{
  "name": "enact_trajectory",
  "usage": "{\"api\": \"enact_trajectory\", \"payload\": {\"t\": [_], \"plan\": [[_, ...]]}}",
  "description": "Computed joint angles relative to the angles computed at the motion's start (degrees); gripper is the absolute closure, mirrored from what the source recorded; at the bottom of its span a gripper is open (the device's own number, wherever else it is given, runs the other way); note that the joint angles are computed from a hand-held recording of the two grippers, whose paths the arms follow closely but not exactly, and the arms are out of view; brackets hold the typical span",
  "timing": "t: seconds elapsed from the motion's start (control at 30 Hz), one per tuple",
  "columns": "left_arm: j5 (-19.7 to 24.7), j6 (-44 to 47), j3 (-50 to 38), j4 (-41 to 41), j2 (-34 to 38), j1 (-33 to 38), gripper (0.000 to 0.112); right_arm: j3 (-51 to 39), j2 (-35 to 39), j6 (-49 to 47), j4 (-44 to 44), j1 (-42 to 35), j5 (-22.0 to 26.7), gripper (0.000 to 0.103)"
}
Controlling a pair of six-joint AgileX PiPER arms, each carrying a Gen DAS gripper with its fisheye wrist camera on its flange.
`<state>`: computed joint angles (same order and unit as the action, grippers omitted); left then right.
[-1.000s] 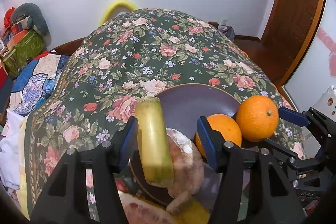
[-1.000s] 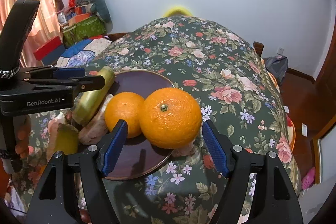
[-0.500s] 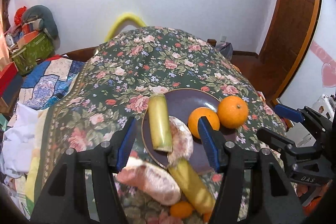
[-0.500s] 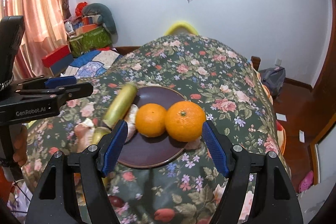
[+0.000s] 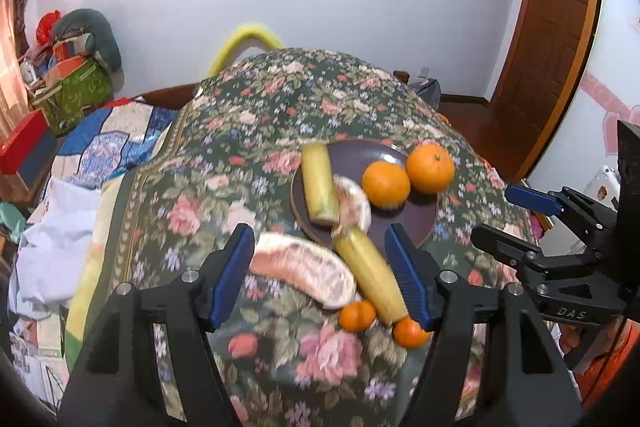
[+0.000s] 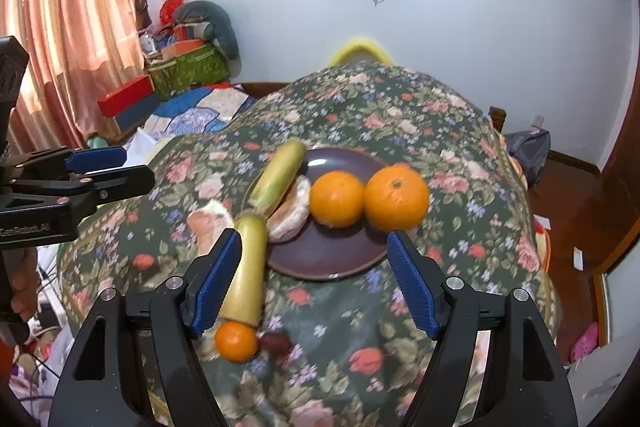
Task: Organize fruits
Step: 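Withdraw both tools from the plate toward the remaining fruit, then grasp the yellow stalk piece with the right tool while the left tool moves to a small mandarin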
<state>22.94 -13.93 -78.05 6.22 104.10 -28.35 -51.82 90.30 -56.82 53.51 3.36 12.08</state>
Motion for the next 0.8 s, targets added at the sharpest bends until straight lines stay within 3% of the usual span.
{"api": "enact_trajectory", "payload": {"t": [0.37,0.6,0.8], "plan": [[-4.52,7.45,8.64,-8.77,0.01,3.38,0.045,0.38,5.12,1.18,0.48,4.07,-0.85,0.031],[-5.33,6.36,8.86,-9.09,3.05,5.26,0.045,-3.06,10.57,4.28,-1.87,6.22,-0.55,0.031],[-5.99,10.45,8.32,-14.19,5.38,7.27,0.045,-7.27,14.99,7.23,-3.86,6.29,2.14,0.049]]}}
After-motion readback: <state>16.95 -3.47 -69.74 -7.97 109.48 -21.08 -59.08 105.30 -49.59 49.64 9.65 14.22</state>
